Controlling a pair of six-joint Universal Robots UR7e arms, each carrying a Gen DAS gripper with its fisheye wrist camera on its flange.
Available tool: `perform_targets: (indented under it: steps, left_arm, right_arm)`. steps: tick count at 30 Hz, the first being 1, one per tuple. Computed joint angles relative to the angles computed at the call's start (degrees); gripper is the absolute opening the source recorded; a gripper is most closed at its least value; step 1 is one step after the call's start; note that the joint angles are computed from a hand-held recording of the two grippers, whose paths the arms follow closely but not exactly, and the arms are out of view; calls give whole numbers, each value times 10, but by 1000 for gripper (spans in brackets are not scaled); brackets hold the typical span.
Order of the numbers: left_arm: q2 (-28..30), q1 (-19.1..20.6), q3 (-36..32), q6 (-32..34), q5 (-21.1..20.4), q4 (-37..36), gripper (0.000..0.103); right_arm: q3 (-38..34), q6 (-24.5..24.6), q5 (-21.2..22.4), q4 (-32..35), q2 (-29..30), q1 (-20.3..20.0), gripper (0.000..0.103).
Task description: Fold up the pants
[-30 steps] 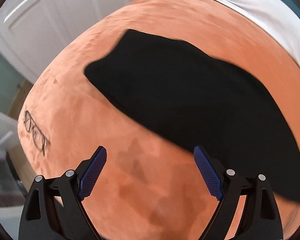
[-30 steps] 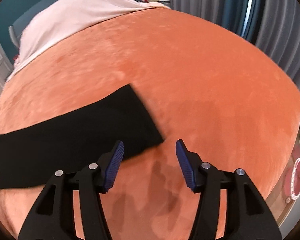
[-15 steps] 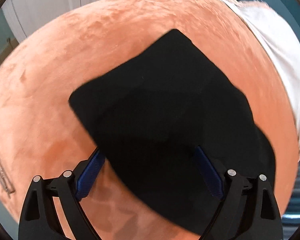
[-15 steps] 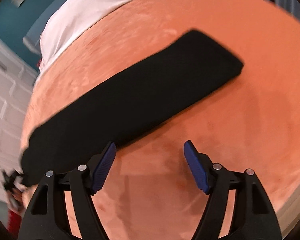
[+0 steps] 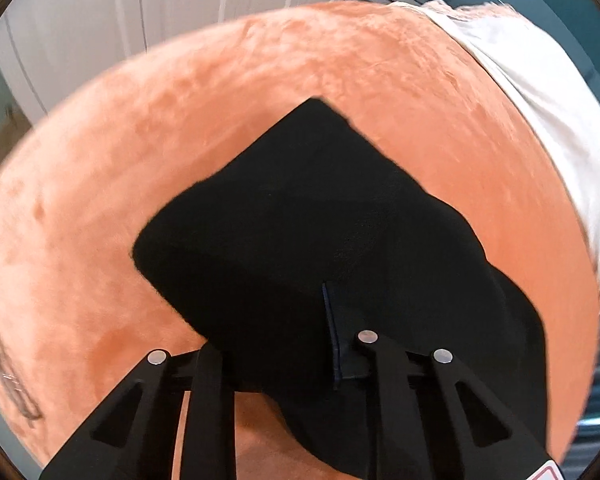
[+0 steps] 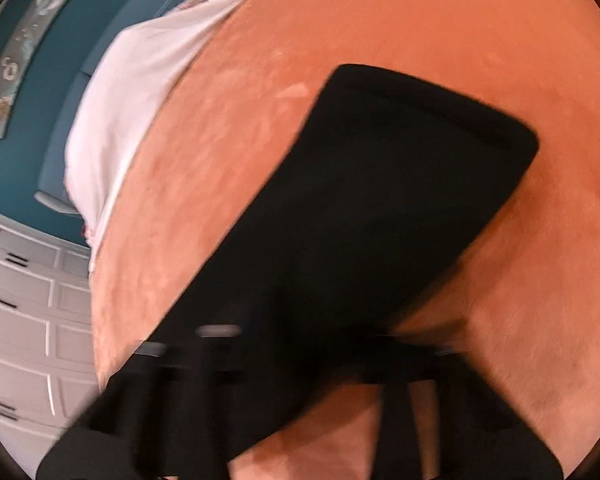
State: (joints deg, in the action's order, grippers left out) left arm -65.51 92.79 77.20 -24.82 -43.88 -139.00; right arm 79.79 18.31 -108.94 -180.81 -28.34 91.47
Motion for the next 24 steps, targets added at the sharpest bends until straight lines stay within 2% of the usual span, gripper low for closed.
perform_targets:
  steps: [3, 6, 8, 12, 15, 19, 22, 24]
  left_arm:
    - [-12, -16, 9, 8, 19, 3, 17]
    - [-44, -32, 32, 0, 12, 18, 17]
    - [-76, -44, 59, -5, 12, 39, 17]
    - [-132, -62, 110, -31, 8, 85, 18]
    - [-166, -79, 146, -53, 24, 119, 18]
    - [-194, -84, 168, -56, 9, 150, 18]
    - [-191, -77, 178, -78, 25, 187, 20]
    - [-188, -64, 184, -109, 22, 216, 20]
  right_arm:
    - [20, -38, -18, -17, -14, 16, 12]
    - [47, -65, -8, -29, -40, 30, 11]
    - [71, -92, -12, -20, -63, 42, 11]
    - [130, -114, -30, -27, -105, 54, 11]
    - [183, -99, -28, -42, -140, 46, 11]
    - [203, -110, -35, -34, -159, 39, 11]
    - [201, -135, -75, -6, -150, 32, 12]
    - [200, -119, -87, 34, -141, 11, 13]
